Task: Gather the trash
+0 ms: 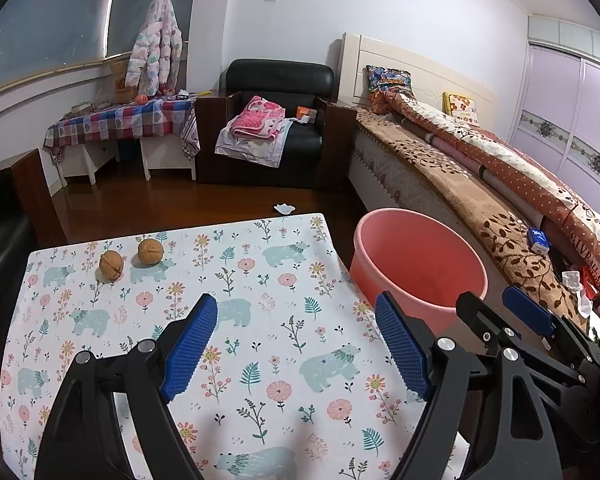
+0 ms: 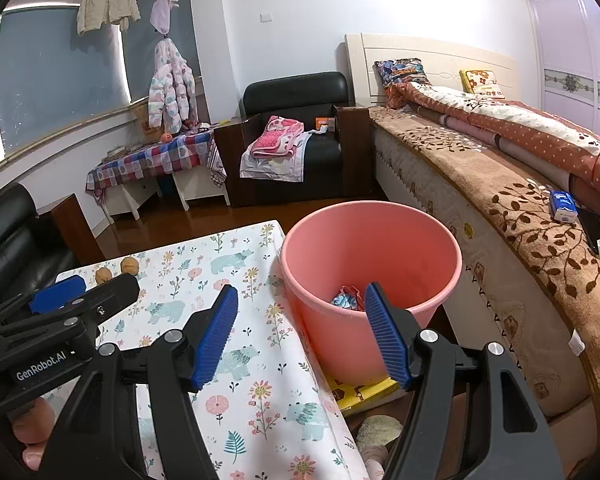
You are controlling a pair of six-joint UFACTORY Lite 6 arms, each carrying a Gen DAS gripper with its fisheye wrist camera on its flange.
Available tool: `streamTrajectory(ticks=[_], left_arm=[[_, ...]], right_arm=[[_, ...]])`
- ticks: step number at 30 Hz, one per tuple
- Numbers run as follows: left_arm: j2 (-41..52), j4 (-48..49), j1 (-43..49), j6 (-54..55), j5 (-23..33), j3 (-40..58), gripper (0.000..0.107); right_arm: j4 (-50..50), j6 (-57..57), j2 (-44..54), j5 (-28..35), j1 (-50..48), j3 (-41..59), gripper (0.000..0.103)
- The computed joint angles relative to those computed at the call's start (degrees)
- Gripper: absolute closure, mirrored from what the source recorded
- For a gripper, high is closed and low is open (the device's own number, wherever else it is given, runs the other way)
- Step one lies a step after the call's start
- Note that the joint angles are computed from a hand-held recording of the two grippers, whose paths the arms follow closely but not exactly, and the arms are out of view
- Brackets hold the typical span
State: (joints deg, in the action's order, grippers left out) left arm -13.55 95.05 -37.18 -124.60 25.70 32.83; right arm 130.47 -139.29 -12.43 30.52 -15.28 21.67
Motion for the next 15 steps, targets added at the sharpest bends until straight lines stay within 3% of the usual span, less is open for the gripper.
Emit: streamTrajectory(ticks=[15], left_arm=[[-0.3,4.2,1.3,-4.0,-0.9,-2.0,0.027]], right_arm=[[1.1,-0.9,0.2,-0.2,0.6,0.0,0.037]])
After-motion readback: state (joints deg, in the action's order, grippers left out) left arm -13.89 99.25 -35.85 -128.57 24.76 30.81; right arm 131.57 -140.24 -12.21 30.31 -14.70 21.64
